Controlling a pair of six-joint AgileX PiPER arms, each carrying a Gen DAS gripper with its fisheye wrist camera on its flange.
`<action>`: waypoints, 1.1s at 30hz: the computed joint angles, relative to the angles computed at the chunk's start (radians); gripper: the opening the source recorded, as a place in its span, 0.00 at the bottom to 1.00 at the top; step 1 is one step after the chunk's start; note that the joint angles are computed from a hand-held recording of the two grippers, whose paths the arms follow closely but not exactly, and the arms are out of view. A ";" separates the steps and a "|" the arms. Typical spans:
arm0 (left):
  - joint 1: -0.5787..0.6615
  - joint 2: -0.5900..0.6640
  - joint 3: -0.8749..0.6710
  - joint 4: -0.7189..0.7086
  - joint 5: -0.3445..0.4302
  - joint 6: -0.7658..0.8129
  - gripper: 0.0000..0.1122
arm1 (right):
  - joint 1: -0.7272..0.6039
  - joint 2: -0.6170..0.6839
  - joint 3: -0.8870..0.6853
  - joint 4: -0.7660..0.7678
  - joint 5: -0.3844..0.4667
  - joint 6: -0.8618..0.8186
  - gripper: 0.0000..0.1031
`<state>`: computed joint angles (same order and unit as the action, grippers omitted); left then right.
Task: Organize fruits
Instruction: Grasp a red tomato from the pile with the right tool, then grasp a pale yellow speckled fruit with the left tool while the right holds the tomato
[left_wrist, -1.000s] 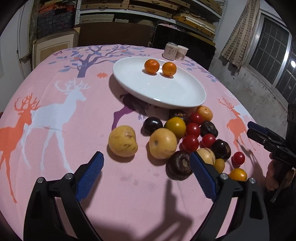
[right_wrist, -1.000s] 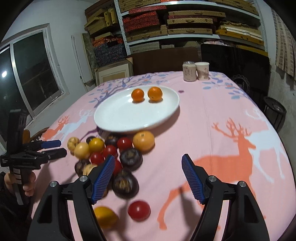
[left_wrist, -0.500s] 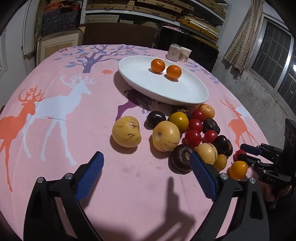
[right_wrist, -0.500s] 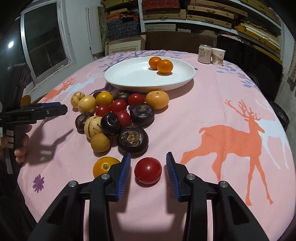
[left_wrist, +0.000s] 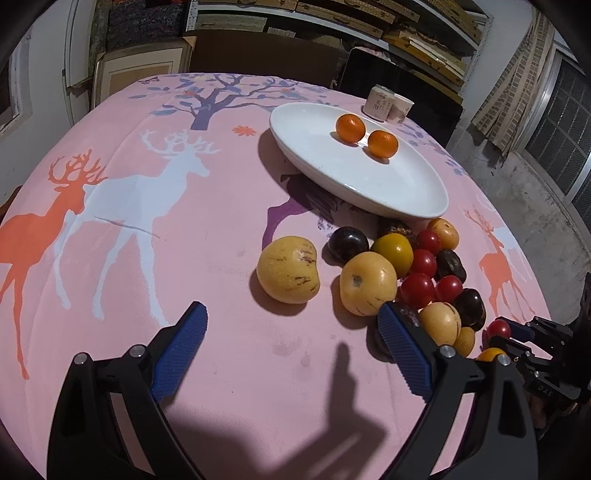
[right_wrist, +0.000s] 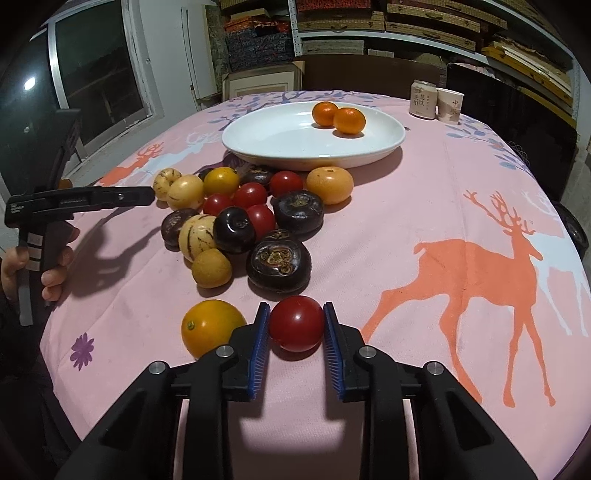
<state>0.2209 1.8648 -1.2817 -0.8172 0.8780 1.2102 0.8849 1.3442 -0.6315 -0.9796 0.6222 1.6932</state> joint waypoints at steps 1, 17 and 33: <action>-0.005 -0.006 0.001 0.001 -0.015 0.007 0.81 | 0.001 -0.008 0.007 -0.013 -0.002 0.017 0.28; -0.121 0.046 -0.040 0.122 -0.203 -0.023 0.52 | 0.035 -0.058 0.054 -0.144 0.003 0.159 0.29; -0.136 -0.040 0.103 -0.006 -0.326 0.178 0.34 | 0.039 -0.065 0.064 -0.161 0.012 0.189 0.29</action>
<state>0.0847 1.8253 -1.1786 -0.8235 0.5524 1.3887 0.9237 1.2794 -0.5676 -1.1409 0.6339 1.8827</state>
